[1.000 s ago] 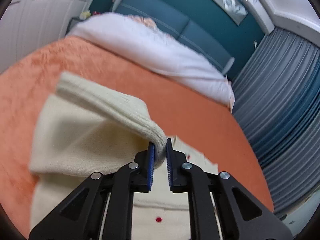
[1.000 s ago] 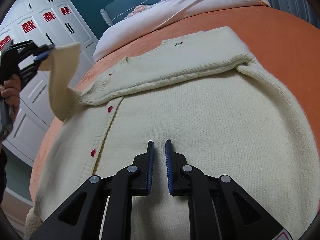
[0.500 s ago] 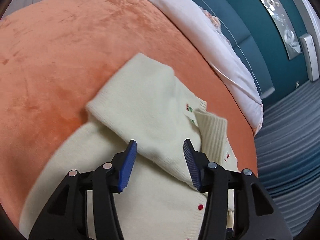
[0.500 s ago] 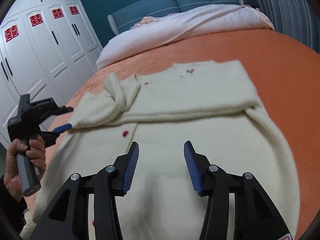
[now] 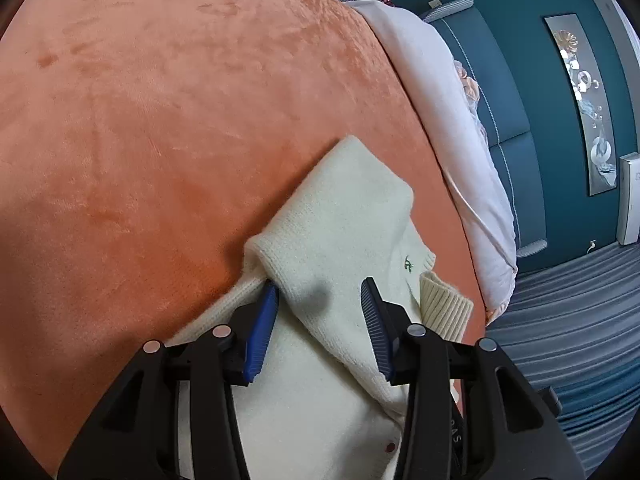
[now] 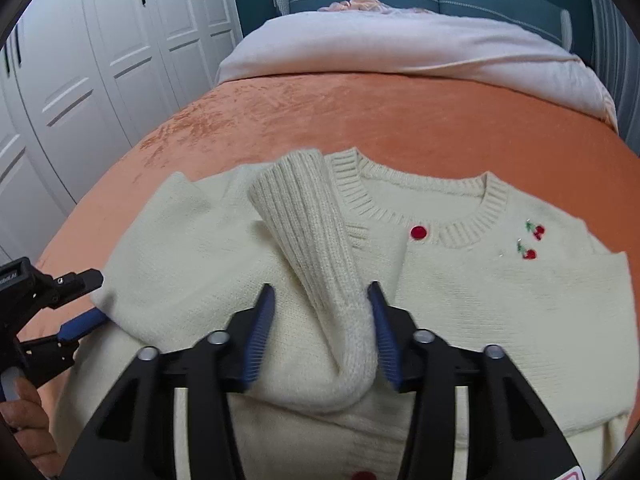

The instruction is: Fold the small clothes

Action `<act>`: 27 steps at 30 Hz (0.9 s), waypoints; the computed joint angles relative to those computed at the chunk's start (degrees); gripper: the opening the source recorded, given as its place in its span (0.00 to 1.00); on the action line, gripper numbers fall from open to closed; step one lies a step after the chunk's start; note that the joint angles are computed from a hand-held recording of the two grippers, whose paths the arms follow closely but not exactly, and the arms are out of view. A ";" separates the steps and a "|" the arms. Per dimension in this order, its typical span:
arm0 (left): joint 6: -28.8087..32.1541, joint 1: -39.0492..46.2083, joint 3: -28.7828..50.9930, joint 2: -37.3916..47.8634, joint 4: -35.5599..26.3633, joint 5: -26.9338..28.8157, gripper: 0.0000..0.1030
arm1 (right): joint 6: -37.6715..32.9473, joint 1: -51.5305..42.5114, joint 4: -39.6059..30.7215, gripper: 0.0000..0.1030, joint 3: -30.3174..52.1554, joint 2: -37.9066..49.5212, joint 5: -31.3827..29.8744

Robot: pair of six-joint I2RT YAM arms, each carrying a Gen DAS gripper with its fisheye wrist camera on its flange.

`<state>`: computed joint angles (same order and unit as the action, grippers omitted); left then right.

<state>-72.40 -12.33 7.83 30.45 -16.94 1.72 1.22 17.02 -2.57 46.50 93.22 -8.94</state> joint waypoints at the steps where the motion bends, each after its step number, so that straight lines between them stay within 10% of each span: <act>1: 0.72 0.87 0.38 1.37 0.56 0.36 0.25 | 1.45 -1.06 -0.72 0.08 0.83 0.49 -1.89; 7: 4.31 0.98 1.04 9.87 6.81 1.83 0.15 | 12.75 -23.24 4.67 0.08 -10.29 -17.69 -21.54; 12: 0.48 -8.88 3.56 15.94 6.77 -7.95 0.15 | 2.90 -30.13 -2.15 0.10 -6.85 -0.86 -23.21; 19: 0.54 -6.90 4.58 12.05 2.48 -8.04 0.15 | 3.72 -37.82 -3.72 0.42 -6.74 -5.07 -28.28; 23: -0.12 -9.30 4.87 12.74 2.38 -12.02 0.12 | 4.45 -38.44 -5.30 0.14 -3.33 0.24 -28.49; 27: 0.99 -9.48 4.95 12.71 1.20 -14.07 0.10 | 4.81 -37.77 -4.77 0.10 -4.77 -9.17 -32.51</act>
